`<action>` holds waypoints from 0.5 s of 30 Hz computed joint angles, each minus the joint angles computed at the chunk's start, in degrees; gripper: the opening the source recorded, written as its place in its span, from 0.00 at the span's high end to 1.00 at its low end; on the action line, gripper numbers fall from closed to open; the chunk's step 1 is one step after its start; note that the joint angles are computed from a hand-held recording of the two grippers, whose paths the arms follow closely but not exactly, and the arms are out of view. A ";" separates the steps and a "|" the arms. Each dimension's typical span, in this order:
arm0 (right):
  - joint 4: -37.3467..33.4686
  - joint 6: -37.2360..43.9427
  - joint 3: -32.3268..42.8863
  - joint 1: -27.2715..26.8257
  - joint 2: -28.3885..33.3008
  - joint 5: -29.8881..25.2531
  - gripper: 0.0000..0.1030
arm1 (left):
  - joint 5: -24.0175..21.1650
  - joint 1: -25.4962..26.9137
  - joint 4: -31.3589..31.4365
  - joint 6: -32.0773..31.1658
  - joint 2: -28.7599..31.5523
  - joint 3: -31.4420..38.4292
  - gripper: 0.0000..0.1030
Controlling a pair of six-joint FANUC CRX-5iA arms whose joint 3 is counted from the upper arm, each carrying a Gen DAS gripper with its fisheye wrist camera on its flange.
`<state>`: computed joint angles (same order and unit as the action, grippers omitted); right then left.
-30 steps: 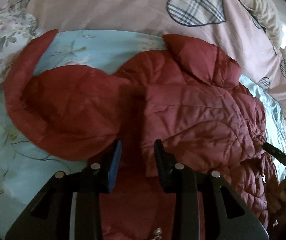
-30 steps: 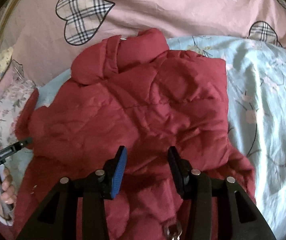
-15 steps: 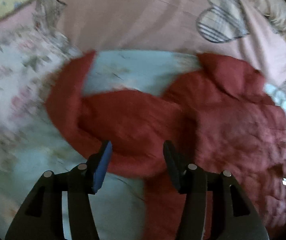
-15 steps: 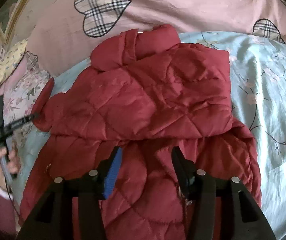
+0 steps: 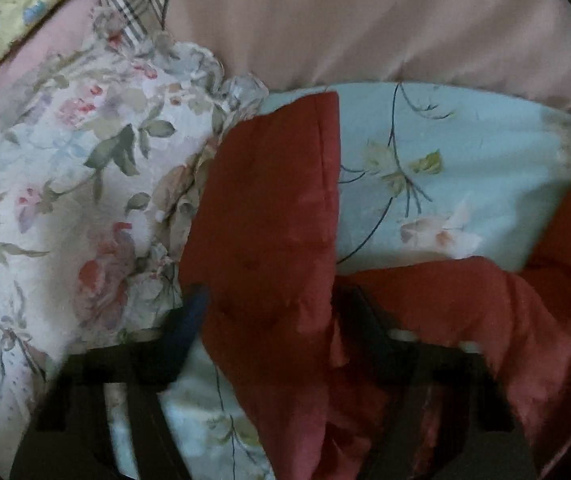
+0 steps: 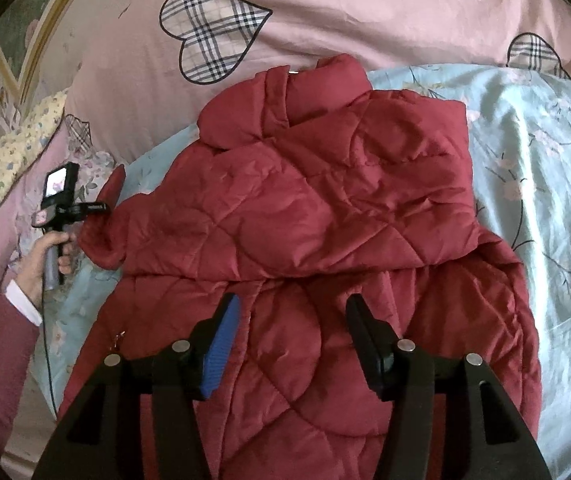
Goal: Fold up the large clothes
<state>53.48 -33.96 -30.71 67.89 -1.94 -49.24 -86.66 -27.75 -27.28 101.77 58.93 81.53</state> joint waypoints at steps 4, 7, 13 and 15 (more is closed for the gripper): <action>0.12 -0.47 -0.18 -0.29 0.17 1.26 0.45 | 6.38 2.14 4.79 3.44 -5.95 -11.40 0.89; 0.51 -0.36 -0.02 -0.27 0.22 1.30 0.45 | 16.12 3.41 8.56 6.26 -14.14 -25.20 0.92; 0.56 -0.10 0.28 -0.24 0.37 1.49 0.45 | 32.03 4.60 17.59 6.56 -26.75 -45.78 0.93; 0.49 -0.23 0.22 -0.05 0.23 1.42 0.45 | 35.87 4.97 21.45 5.20 -29.15 -49.80 0.93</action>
